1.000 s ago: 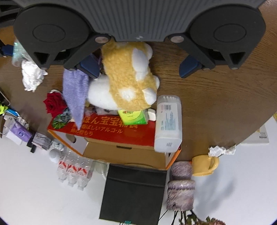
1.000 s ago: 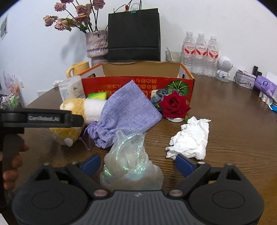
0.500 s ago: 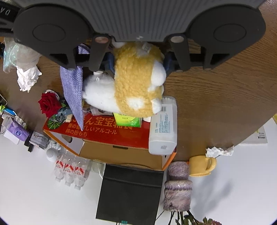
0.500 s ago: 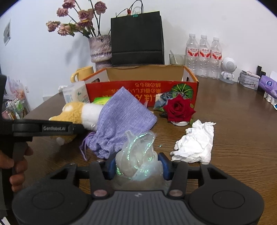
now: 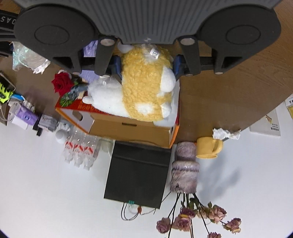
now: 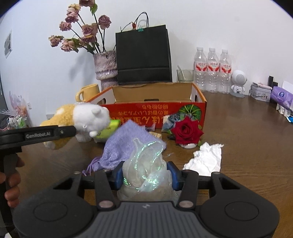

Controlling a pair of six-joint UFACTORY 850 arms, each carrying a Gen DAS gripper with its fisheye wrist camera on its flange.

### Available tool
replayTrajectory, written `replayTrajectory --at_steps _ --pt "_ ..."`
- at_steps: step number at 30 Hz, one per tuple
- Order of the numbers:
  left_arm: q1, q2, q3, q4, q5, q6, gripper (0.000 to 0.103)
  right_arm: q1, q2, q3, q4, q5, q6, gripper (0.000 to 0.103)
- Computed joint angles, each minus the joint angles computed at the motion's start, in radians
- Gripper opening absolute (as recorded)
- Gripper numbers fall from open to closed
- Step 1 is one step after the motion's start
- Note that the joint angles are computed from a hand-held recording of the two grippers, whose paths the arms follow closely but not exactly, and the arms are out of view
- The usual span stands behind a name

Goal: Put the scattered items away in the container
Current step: 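Carry both items over the cardboard box and open both tools to drop them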

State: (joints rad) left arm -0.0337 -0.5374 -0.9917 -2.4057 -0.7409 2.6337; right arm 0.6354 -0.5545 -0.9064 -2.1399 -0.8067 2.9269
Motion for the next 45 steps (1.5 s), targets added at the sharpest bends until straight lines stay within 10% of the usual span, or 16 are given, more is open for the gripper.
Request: replayTrajectory --at_steps 14,32,35,37,45 --pt "-0.04 -0.057 -0.214 0.095 0.005 -0.243 0.051 -0.135 0.019 -0.112 -0.14 -0.023 -0.008 0.047" --pt "-0.144 -0.326 -0.595 0.125 0.302 -0.349 0.053 -0.324 -0.236 -0.478 -0.078 0.246 -0.133 0.047" --pt "-0.147 -0.319 -0.585 0.045 0.315 -0.291 0.073 -0.319 -0.24 -0.494 -0.009 0.262 -0.223 0.063" --pt "-0.148 -0.306 -0.569 -0.027 0.316 -0.233 0.103 -0.311 -0.241 -0.507 0.082 0.263 -0.322 0.102" --pt "-0.149 -0.272 -0.537 -0.118 0.301 -0.124 0.103 -0.299 -0.219 -0.497 0.164 0.231 -0.405 0.103"
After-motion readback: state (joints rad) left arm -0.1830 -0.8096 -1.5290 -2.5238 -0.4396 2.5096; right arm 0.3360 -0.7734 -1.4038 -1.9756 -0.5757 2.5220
